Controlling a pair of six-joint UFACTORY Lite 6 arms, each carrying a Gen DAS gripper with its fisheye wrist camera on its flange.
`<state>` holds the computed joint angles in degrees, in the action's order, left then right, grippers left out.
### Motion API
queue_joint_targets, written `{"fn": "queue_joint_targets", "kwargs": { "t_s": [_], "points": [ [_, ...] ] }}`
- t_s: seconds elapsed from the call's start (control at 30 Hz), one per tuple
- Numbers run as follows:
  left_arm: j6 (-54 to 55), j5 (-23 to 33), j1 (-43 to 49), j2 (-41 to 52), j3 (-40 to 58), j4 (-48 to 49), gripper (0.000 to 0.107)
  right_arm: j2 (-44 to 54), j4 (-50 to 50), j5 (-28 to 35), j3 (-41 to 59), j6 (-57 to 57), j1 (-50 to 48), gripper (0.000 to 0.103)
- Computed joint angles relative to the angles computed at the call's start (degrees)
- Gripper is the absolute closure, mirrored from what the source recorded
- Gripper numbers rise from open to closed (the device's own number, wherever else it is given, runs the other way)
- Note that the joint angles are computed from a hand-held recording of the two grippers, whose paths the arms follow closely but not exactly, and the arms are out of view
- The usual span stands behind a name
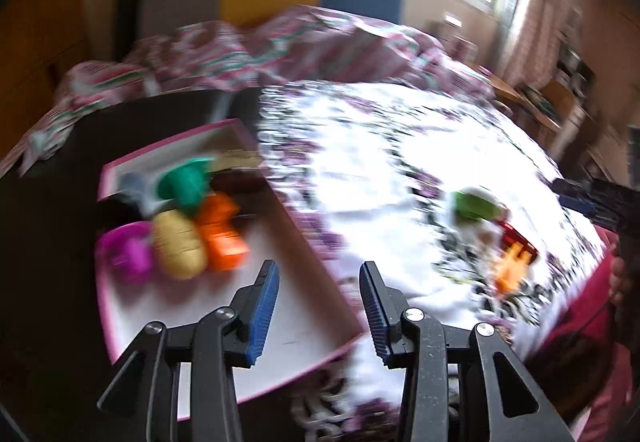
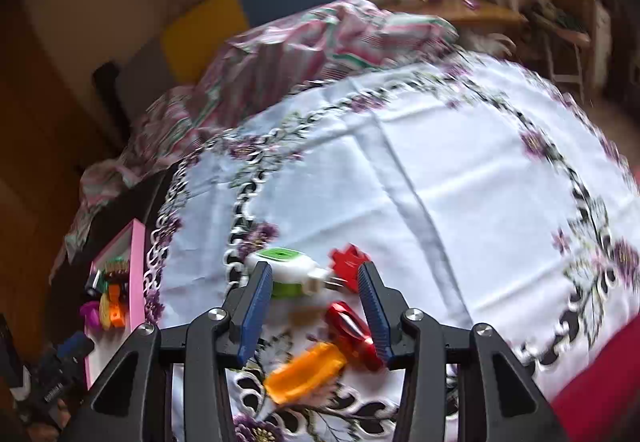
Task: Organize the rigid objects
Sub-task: 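Move both grippers back to the tablecloth and grasp the yellow scoop with the left gripper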
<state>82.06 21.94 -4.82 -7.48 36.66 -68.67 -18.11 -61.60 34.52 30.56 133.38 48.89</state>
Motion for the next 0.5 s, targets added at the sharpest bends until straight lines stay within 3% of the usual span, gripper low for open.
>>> {"fn": "queue_joint_targets", "kwargs": {
  "t_s": [0.1, 0.27, 0.3, 0.37, 0.5],
  "points": [
    [-0.9, -3.0, -8.9, 2.5, 1.2, -1.0, 0.061, -7.5, -5.9, -1.2, -6.9, 10.1, -0.5, 0.058],
    [2.5, -4.2, -21.4, 10.3, 5.5, -6.3, 0.061, -7.3, -9.0, -0.7, -6.6, 13.6, 0.9, 0.058],
    [3.5, -4.4, -23.6, 11.6, 6.4, -7.6, 0.059, -6.4, -9.6, -0.9, -6.2, 14.2, 0.9, 0.058],
    [5.5, -5.0, -28.2, 14.5, 8.4, -9.3, 0.043, -6.5, -10.7, -0.7, -6.3, 15.3, 1.2, 0.058],
    [6.1, -4.7, -34.1, 20.4, 13.4, -9.7, 0.042, -8.9, -12.2, 0.8, -8.3, 17.8, 2.8, 0.058]
  ]
}}
